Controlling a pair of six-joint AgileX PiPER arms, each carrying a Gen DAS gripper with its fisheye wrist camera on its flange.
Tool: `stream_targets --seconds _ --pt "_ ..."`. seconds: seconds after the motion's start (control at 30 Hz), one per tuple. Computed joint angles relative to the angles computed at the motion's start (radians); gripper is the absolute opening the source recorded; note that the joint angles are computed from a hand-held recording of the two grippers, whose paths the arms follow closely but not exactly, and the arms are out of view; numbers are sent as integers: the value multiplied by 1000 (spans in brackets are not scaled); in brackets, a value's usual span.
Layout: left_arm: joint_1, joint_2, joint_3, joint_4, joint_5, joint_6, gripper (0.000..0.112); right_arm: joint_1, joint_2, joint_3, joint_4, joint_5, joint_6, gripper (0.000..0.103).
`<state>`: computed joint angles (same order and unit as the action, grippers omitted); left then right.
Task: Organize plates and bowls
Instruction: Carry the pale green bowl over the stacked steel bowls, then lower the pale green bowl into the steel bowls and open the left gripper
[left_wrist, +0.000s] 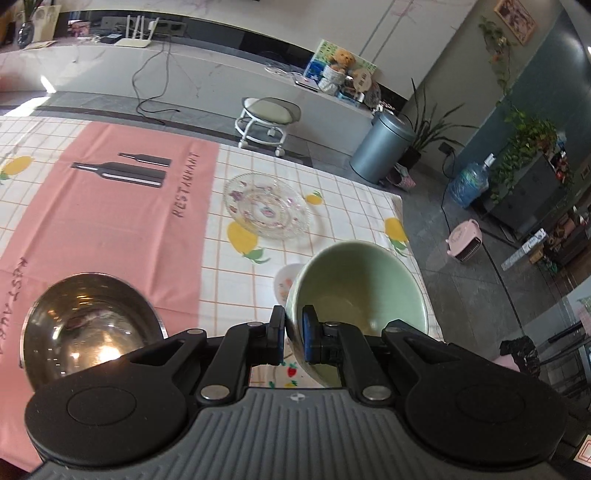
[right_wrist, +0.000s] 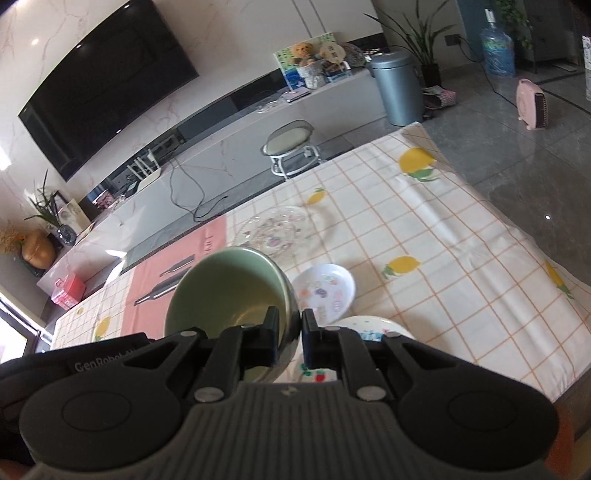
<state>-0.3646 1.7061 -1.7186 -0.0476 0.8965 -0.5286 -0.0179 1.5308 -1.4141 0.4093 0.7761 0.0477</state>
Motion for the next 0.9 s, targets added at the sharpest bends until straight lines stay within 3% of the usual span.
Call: stream_targets --seconds 0.37,0.63,0.9 --pt "197 -158 182 -66 -1 61 11 257 68 -138 -96 47 128 10" --pt "324 -193 271 -163 12 157 11 347 148 -200 -107 98 151 10" --pt "360 -213 327 -180 49 216 14 372 209 -235 -113 134 147 8"
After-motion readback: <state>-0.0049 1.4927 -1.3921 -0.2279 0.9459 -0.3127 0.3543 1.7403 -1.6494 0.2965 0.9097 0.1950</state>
